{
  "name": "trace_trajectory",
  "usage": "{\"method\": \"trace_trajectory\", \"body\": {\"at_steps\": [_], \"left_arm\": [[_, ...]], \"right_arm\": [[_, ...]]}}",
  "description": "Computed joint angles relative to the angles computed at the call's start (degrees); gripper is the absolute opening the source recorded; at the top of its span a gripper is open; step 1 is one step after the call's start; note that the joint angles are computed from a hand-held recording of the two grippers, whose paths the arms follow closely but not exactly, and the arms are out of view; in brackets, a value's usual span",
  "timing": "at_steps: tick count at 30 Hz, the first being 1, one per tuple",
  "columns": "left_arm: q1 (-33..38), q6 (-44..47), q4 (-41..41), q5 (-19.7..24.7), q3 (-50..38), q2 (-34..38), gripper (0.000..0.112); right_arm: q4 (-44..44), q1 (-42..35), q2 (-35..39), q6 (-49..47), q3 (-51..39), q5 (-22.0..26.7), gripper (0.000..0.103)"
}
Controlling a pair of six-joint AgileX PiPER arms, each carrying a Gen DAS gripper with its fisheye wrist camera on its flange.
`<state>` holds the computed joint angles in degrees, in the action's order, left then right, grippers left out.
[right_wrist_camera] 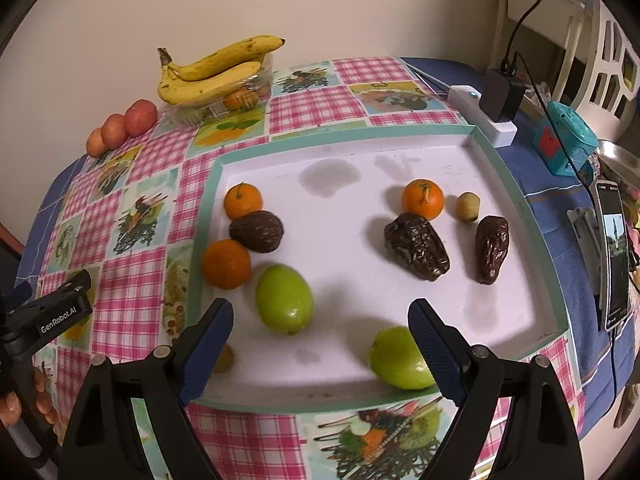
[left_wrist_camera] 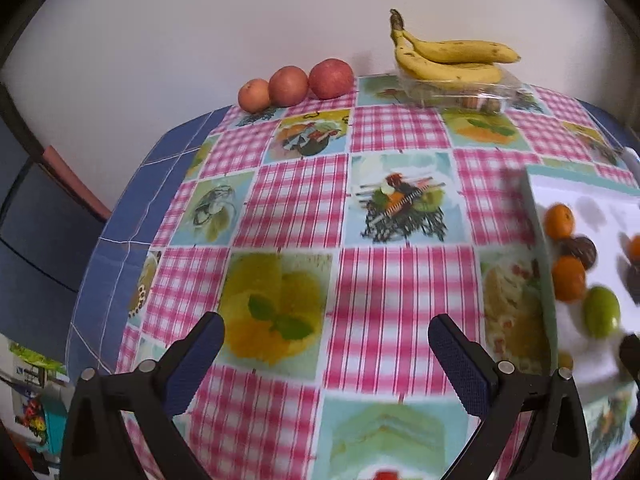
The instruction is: Organize fruits
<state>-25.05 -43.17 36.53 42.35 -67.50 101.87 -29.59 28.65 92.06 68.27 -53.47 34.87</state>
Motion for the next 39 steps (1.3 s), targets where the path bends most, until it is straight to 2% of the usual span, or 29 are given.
{"method": "trace_trajectory", "body": {"at_steps": [2, 7, 9, 12, 16, 19, 24, 39], "left_arm": [[-0.32, -0.57, 1.46, -1.31, 3.59, -2.95, 0.103], [0.54, -2.34, 4.38, -8.00, 13.47, -10.47, 0.103], [2.52, 2.17, -0.79, -9.60, 14.19, -12.09, 0.103], [4.19, 3.82, -3.88, -11.28, 14.98, -13.73, 0.103], [4.95, 7.50, -7.70, -11.47, 14.72, -13.56, 0.103], [4.03, 6.74, -6.60, -10.13, 14.33, -12.89, 0.103], [4.27, 8.79, -8.18, -10.37, 14.24, -13.04, 0.103], [5.66, 11.68, -11.34, -9.39, 13.45, -12.27, 0.103]], "right_arm": [[0.07, 1.03, -0.15, 0.22, 0.03, 0.64, 0.090], [-1.95, 5.06, -1.09, 3.47, 0.69, 3.89, 0.090], [-3.55, 6.89, -2.05, 5.73, 1.44, 4.58, 0.090], [-4.86, 8.99, -3.31, 7.85, 1.94, 5.59, 0.090], [-7.88, 10.95, -4.51, 11.36, 1.82, 7.44, 0.090], [-7.82, 11.06, -4.54, 11.41, 1.70, 7.40, 0.090], [-6.08, 10.39, -4.10, 9.25, 1.53, 5.83, 0.090], [-5.02, 10.78, -2.96, 7.71, 0.46, 6.43, 0.090]]}}
